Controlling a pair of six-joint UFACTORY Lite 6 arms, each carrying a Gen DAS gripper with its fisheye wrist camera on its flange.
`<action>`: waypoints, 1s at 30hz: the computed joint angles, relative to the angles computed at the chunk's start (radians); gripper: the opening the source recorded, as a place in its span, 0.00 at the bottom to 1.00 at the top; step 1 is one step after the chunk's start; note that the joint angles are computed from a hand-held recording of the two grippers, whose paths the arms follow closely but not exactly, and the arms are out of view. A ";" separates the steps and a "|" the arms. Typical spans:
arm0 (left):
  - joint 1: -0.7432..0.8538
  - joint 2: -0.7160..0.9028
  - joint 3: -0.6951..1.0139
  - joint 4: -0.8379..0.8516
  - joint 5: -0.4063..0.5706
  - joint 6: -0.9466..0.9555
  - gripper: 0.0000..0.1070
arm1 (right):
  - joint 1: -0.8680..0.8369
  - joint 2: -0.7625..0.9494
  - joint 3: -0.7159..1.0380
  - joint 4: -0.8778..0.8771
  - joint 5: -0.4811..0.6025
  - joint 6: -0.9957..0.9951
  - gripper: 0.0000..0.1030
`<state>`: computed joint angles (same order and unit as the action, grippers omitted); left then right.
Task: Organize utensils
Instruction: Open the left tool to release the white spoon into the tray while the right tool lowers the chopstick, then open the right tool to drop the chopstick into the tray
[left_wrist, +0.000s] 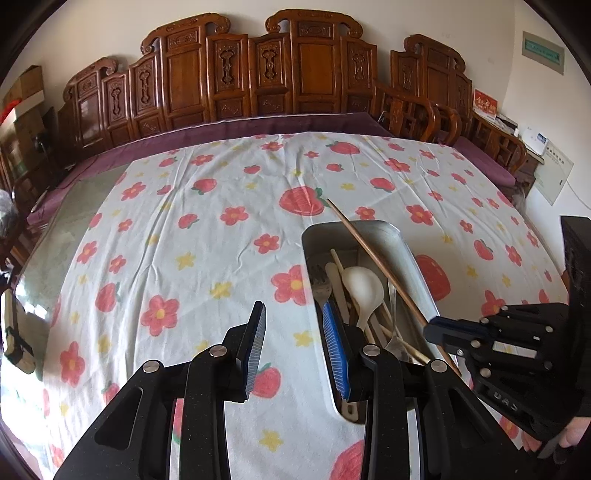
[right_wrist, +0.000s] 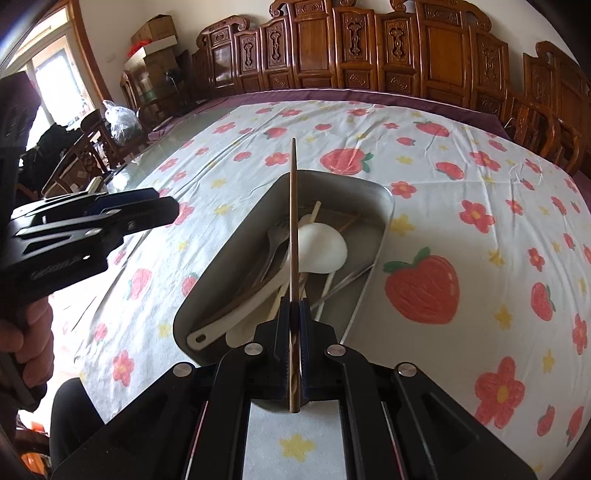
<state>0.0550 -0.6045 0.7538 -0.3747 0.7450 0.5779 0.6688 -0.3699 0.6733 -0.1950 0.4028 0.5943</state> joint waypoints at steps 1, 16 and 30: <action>0.015 0.000 0.000 -0.013 0.007 0.017 0.28 | 0.003 0.005 0.002 -0.002 -0.003 0.003 0.06; 0.071 -0.005 -0.016 -0.047 0.017 0.081 0.28 | 0.050 0.071 0.003 -0.089 -0.029 0.125 0.07; 0.034 -0.054 -0.043 -0.019 0.016 0.016 0.29 | 0.073 -0.119 -0.079 -0.179 0.029 0.205 0.07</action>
<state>0.0891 -0.6582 0.7106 -0.3935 0.7605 0.5940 0.7418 -0.4887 0.5939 -0.3744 0.4317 0.7989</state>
